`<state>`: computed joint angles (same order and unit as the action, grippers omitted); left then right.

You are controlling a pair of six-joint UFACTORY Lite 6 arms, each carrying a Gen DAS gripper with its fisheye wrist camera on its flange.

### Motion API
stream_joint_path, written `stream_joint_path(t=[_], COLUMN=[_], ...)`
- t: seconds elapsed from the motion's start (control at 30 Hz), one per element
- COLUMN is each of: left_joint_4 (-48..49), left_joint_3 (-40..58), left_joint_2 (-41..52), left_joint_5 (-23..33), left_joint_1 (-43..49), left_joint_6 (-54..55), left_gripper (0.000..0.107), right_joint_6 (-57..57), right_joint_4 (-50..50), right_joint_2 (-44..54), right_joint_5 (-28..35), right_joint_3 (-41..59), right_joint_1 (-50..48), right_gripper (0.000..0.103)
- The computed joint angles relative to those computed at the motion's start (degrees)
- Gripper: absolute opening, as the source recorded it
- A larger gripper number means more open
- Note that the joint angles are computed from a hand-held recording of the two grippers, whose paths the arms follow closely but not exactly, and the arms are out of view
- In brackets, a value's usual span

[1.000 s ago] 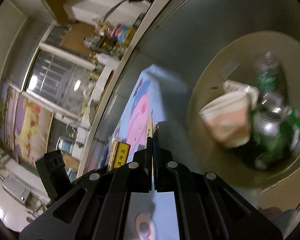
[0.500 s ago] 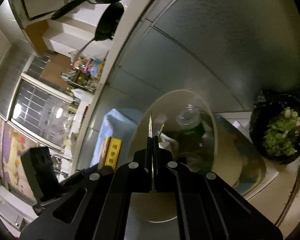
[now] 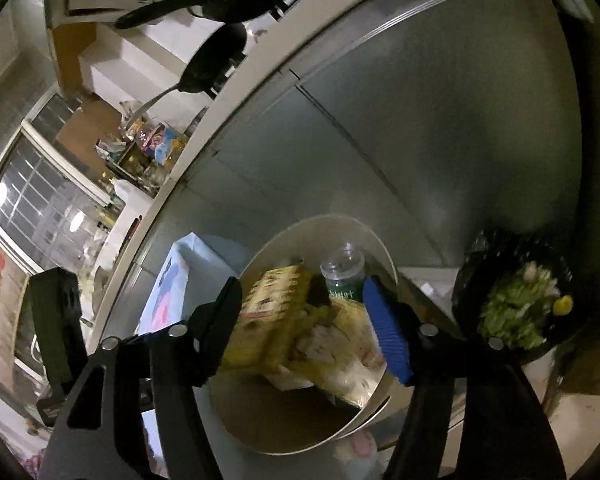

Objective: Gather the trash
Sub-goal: 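Open both tools to drop the box and packet into the bin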

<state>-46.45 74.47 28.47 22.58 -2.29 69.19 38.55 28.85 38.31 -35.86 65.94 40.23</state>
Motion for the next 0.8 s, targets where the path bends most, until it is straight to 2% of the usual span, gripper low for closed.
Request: stream_joint_path(t=[0.17, 0.43, 0.8], left_joint_4=[-8.5, -14.7, -19.0], left_joint_3=[-7.1, -16.8, -22.1], left_joint_2=[-7.3, -17.2, -23.0], left_joint_5=[1.4, 2.8, 9.6], left_joint_1=[5.3, 15.0, 29.2], left_joint_6=[9.3, 18.6, 29.6], left_gripper=[0.078, 0.078, 0.078], right_joint_6=[-6.9, -23.4, -37.7], right_joint_4=[8.3, 26.5, 41.4], right_joint_2=[-2.4, -0.9, 1.8], right_joint_5=[1.4, 4.2, 6.7], right_joint_3=[-0.3, 5.9, 14.5], right_joint_1=[3.3, 11.4, 17.3], right_gripper=[0.06, 0.061, 0.061])
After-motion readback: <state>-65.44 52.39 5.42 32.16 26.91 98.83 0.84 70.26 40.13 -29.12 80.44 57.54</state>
